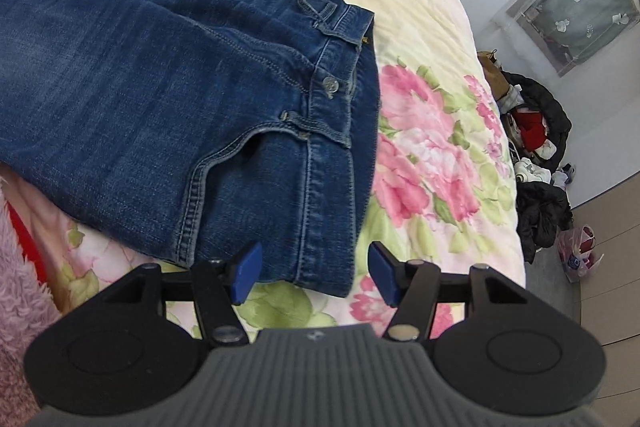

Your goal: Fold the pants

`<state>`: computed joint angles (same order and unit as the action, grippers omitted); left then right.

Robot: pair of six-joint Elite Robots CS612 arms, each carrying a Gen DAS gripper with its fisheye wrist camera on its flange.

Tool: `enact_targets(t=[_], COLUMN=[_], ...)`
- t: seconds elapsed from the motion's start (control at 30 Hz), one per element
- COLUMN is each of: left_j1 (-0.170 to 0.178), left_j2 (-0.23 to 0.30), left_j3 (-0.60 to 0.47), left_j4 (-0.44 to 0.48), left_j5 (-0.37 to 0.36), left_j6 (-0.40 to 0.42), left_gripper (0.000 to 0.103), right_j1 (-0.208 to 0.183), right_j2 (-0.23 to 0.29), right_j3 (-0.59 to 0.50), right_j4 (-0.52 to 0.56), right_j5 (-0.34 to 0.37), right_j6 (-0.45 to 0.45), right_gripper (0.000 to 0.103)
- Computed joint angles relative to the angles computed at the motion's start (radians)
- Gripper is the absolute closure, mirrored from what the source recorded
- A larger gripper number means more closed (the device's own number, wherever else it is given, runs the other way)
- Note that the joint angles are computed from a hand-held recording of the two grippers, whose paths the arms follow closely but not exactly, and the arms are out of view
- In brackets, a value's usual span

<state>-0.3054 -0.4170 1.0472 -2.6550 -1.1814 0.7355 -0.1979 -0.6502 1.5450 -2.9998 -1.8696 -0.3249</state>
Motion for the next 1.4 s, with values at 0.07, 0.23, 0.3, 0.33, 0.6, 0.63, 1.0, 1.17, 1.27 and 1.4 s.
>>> enact_targets(t=[0.07,0.23,0.3,0.33,0.6,0.63,1.0,1.17,1.27,1.4], left_j1=[-0.005,-0.008,-0.006,-0.005,-0.017,-0.018,-0.027,-0.027,-0.029,-0.029], left_j2=[0.005,-0.002,-0.004,-0.007,-0.018,-0.018,-0.031,-0.032,-0.033,-0.026], left_j3=[-0.001,0.017,0.009,0.007,-0.039,-0.042,-0.032,-0.033,-0.028,-0.045], left_j4=[-0.027,-0.122,-0.150,-0.161,-0.155,-0.150,-0.149,-0.151,-0.163,-0.174], left_j5=[0.012,-0.014,-0.024,-0.031,0.001,0.007,0.047,0.040,0.041,0.053], left_j6=[-0.004,-0.010,-0.067,-0.105,-0.323,-0.338,-0.407,-0.447,-0.452,-0.493], left_gripper=[0.048,0.089,0.091,0.093,0.096,0.096,0.096,0.097,0.097,0.097], right_j1=[0.000,0.000,0.001,0.002,0.012,0.012,0.021,0.022,0.021,0.013], right_j2=[0.006,0.006,0.005,0.004,0.002,0.001,0.070,0.063,0.047,0.027], right_j3=[-0.001,0.013,0.017,0.019,0.043,0.046,0.050,0.050,0.061,0.065], right_j4=[-0.010,-0.043,-0.037,-0.036,-0.065,-0.064,-0.227,-0.239,-0.284,-0.370], right_j5=[0.015,0.062,0.077,0.081,0.093,0.093,0.040,0.039,0.045,0.076], right_j6=[-0.012,-0.124,-0.182,-0.214,-0.412,-0.430,-0.535,-0.483,-0.444,-0.339], right_gripper=[0.052,0.052,0.058,0.059,0.063,0.064,0.064,0.094,0.099,0.099])
